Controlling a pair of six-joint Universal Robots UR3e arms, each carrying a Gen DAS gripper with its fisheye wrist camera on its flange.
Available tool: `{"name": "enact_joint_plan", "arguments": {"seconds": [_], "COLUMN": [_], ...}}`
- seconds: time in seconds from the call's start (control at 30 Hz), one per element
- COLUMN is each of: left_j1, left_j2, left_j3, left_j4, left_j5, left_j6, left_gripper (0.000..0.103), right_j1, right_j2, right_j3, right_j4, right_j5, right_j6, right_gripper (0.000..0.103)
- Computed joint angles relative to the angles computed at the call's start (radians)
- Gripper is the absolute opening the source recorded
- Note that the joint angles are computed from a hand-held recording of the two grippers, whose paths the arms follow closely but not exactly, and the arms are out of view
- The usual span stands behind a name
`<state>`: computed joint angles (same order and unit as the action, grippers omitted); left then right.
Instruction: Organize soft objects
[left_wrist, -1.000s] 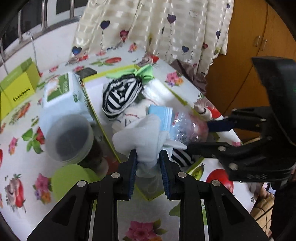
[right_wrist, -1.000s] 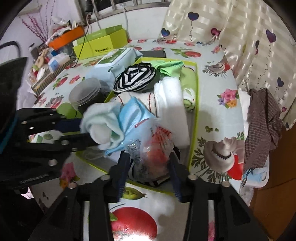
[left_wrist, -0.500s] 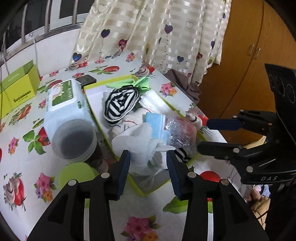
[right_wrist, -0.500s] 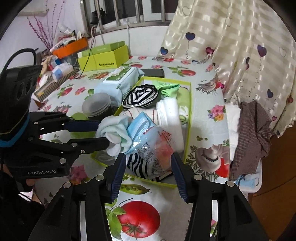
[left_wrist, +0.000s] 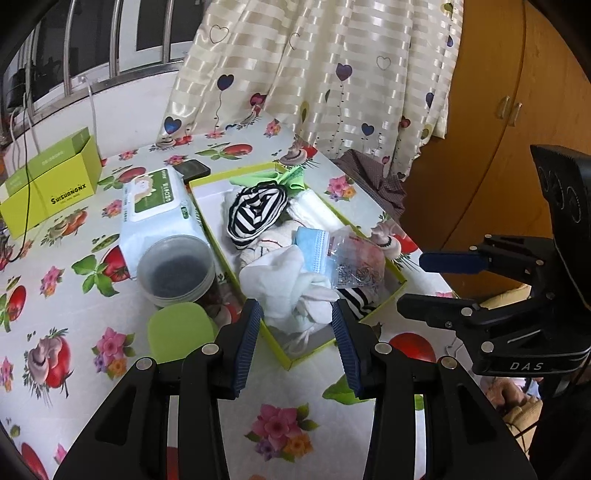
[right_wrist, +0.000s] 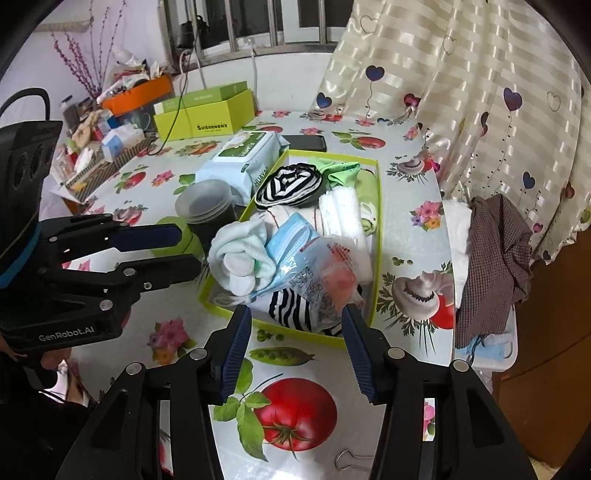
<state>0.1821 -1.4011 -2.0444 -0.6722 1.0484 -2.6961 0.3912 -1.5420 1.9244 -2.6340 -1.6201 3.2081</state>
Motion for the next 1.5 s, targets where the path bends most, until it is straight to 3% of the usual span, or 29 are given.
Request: {"name": "enact_joint_plan", "arguments": {"seconds": [0.4, 0.73, 0.83, 0.93, 1.03, 1.5], "left_j1": [-0.025, -0.019, -0.054, -0.043, -0.069, -0.006], "left_j2": [0.045, 0.056, 0.049, 0.054, 0.039, 0.077], "left_j3": [-0.036, -0.035, -0.042, -0.040, -0.030, -0.039], "left_j4": [0.037, 0.020, 0.071, 0.044, 0.051, -0.032], "left_j5": [0.067, 0.067, 0.127, 0.101, 0.134, 0.009], "left_j6": [-0.019, -0.029, -0.042, -0.024, -0.027, 0.006], "left_gripper": [0.042, 0.042, 0.042, 0.042, 0.042, 0.042], "right_j1": [0.033, 0.049, 0.050, 0.051, 0.053, 0.055], "right_j2": [-0.003, 0.005, 0.006, 0.007, 0.007, 0.012], "right_j3": [-0.015, -0.022, -0.023, -0.025, -0.026, -0.031], "right_j4": [0.022, 0.029, 0.029, 0.029, 0.031, 0.033], "right_j5": [-0.022, -0.030, -0.032, -0.032, -0.034, -0.035], "right_j6": [0.006, 0.008, 0.010, 0.012, 0.012, 0.013], "right_gripper": [0.051, 0.051, 0.051, 0.052, 0.052, 0.052]}}
